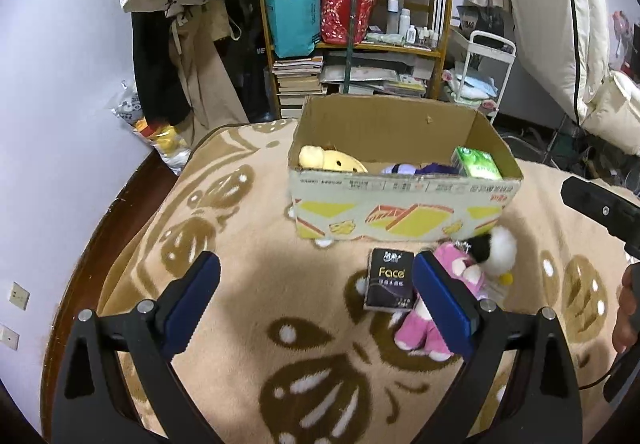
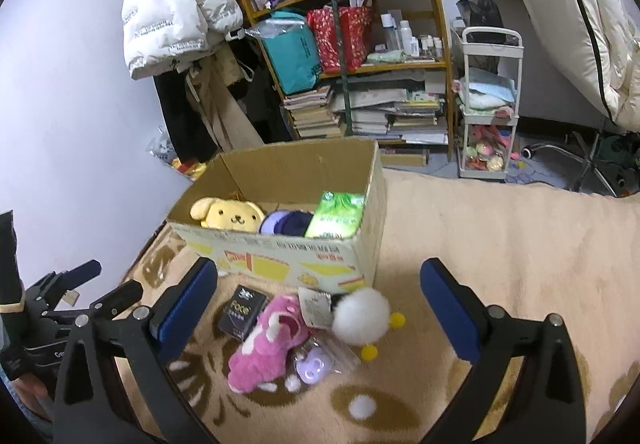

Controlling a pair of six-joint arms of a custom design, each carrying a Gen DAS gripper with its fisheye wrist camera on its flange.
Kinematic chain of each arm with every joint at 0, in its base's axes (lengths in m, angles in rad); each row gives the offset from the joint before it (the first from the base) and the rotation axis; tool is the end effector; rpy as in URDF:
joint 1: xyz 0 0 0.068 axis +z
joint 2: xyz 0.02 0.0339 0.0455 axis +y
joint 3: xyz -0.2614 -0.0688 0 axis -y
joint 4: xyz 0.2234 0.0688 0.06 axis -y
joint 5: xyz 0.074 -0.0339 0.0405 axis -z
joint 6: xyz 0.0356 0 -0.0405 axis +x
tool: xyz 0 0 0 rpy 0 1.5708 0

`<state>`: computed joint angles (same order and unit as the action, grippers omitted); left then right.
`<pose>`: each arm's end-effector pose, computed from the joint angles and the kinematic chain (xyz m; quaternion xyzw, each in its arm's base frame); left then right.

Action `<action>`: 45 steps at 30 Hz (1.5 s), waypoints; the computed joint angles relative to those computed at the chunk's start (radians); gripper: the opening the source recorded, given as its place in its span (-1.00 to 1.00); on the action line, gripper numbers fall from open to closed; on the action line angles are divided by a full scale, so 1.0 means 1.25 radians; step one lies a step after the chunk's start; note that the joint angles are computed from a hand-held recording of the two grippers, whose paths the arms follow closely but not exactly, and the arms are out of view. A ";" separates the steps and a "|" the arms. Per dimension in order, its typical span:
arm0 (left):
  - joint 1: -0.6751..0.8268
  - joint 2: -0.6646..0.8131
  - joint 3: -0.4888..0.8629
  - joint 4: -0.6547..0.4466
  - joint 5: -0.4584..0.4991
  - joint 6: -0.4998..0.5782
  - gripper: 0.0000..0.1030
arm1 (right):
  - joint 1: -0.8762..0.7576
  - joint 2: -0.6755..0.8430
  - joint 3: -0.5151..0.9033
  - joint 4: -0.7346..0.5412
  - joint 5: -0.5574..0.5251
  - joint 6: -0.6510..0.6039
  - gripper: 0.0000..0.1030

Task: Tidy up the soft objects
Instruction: 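Withdraw both open tools from the box toward the remaining toys, then grasp the black Face tissue pack with the left tool while the right tool grasps the white pompom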

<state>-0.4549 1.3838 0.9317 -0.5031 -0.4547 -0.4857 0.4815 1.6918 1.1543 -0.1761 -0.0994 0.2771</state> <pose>0.2402 -0.1001 0.2402 -0.0826 0.9273 0.0577 0.3605 0.3147 0.1684 0.2385 -0.1132 0.9016 0.1957 0.3688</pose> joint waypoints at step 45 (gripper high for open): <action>0.114 0.414 0.077 0.204 0.261 0.066 0.86 | -0.042 0.398 0.240 -0.118 -0.030 0.072 0.68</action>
